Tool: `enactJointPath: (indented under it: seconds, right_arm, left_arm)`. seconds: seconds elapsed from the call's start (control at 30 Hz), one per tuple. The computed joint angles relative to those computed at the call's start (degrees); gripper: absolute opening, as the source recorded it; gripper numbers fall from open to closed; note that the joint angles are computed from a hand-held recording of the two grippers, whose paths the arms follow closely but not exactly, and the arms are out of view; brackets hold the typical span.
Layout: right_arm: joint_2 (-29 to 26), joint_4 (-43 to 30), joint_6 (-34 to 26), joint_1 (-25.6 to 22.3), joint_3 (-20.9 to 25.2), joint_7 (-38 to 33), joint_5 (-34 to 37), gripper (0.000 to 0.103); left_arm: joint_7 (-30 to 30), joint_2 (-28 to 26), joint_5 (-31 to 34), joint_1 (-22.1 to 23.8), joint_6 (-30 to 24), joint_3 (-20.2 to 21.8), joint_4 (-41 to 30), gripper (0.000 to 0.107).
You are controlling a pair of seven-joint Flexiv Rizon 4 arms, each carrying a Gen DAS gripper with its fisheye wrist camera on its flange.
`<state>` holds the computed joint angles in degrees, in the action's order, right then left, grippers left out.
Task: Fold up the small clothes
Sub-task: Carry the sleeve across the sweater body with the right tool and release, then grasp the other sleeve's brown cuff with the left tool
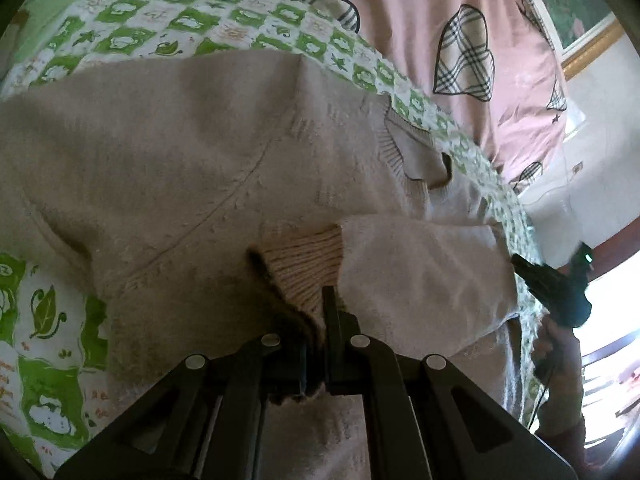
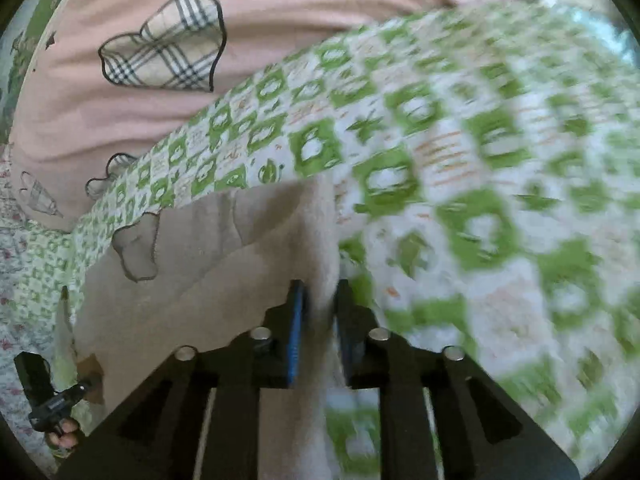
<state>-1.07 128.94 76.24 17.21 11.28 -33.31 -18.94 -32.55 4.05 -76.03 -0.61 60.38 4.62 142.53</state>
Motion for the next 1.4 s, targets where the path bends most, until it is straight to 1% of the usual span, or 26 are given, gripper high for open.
enactJointPath:
  seconds: [0.03,0.1,0.13,0.17,0.2,0.23,0.3,0.33,0.37,0.4,0.47,0.5,0.6,0.7,0.73,0.77,0.8,0.83,0.87,0.93,1.03,1.1,1.2,1.3,1.33,1.4]
  right_arm:
    - [1.2,1.1,1.3,-0.2,0.4,0.6,-1.4,0.021]
    - [3.5,2.4,3.4,1.2,2.0,-3.7,2.7,0.021]
    - [4.1,2.1,3.5,2.3,3.5,-9.6,9.3,0.022]
    - [4.5,1.9,3.0,4.9,3.2,-14.8,15.2,0.022]
    - [4.5,1.9,1.9,6.4,3.1,-16.3,17.5,0.022]
    - [4.8,2.3,-1.5,6.2,3.1,-14.8,16.0,0.022]
    - [4.7,3.9,-6.2,2.9,4.3,-7.0,6.7,0.021]
    - [5.1,5.4,-4.8,2.8,3.4,-5.2,6.3,0.018]
    - [5.7,6.0,-2.9,3.0,3.2,-5.5,9.5,0.018]
    - [7.0,6.4,-2.9,2.9,3.3,-4.4,10.4,0.02]
    - [8.5,6.8,-4.1,1.9,4.3,-1.0,5.3,0.024]
    - [9.3,7.1,-3.4,2.3,4.6,-1.1,5.3,0.028]
    - [10.7,8.2,1.2,5.2,5.3,-3.0,10.0,0.044]
    - [9.7,8.6,4.1,8.4,6.5,-3.8,12.6,0.045]
    - [9.5,8.7,4.5,9.5,6.9,-3.9,13.7,0.046]
    - [9.2,9.0,5.1,10.3,7.4,-3.7,14.3,0.046]
    - [8.6,8.8,5.3,11.5,7.5,-4.3,15.5,0.046]
    - [8.2,8.5,5.0,12.6,7.8,-4.7,16.5,0.046]
    - [8.0,8.1,4.6,13.6,7.7,-5.9,18.0,0.046]
    - [7.6,7.7,3.9,14.8,8.0,-6.9,19.2,0.046]
    - [6.6,6.5,3.6,16.2,8.3,-9.0,21.2,0.046]
    - [6.2,6.0,3.5,16.8,8.4,-10.3,22.6,0.046]
    - [5.3,5.2,3.4,17.3,8.6,-11.4,24.5,0.046]
    - [4.6,4.6,3.0,17.4,8.9,-11.9,25.8,0.046]
    - [4.7,4.7,2.9,17.4,9.0,-11.9,26.0,0.046]
    - [4.6,4.6,2.4,17.3,9.2,-11.5,25.8,0.046]
  left_arm:
    - [0.6,0.3,-0.6,-0.1,0.0,0.0,0.2,0.004]
    - [1.1,0.6,-1.1,-0.2,0.3,0.0,0.4,0.004]
    - [1.0,0.6,-1.0,-0.3,0.5,0.0,0.4,0.003]
    - [0.9,0.5,-1.0,-0.4,0.8,-0.2,0.4,0.003]
    - [0.5,0.3,-0.8,-0.5,1.3,-0.4,0.2,0.003]
    - [0.2,0.4,-0.3,-0.6,1.7,-0.4,0.3,0.004]
    - [-0.8,0.0,1.4,-0.7,3.3,-0.5,0.3,0.005]
    - [-1.8,-0.1,2.7,-0.5,3.4,-0.2,0.5,0.006]
    - [-2.5,0.2,3.4,0.0,2.7,0.4,0.8,0.008]
    - [-2.8,0.5,3.2,0.3,2.1,0.8,1.0,0.01]
    - [-2.8,2.2,2.1,1.0,0.8,1.8,2.1,0.011]
    - [-2.7,3.1,1.8,1.2,1.0,2.1,2.7,0.011]
    - [-3.7,6.3,2.1,1.8,3.7,2.8,5.3,0.011]
    - [-5.1,8.9,4.3,3.1,6.1,4.3,7.1,0.016]
    - [-5.9,9.3,5.5,3.7,7.1,4.7,7.4,0.022]
    - [-6.9,9.6,6.7,4.6,8.7,5.3,7.5,0.034]
    - [-7.7,9.5,8.0,5.4,9.5,5.9,7.4,0.042]
    - [-8.5,9.2,9.3,6.3,10.4,6.6,6.9,0.055]
    - [-9.0,8.4,10.1,7.3,11.5,7.2,6.0,0.059]
    - [-9.0,6.5,11.2,9.2,11.8,8.5,3.5,0.059]
    - [-10.0,1.9,12.3,11.6,15.0,8.2,-1.1,0.067]
    - [-10.8,-2.5,13.5,13.6,15.9,7.9,-5.5,0.071]
    - [-15.0,-9.0,18.3,17.0,16.5,6.8,-12.0,0.073]
    - [-21.7,-15.4,25.6,20.5,14.0,6.4,-18.8,0.073]
    - [-25.2,-17.4,29.0,21.2,13.4,6.9,-20.8,0.073]
    - [-28.9,-20.3,32.1,22.6,13.1,6.7,-23.4,0.07]
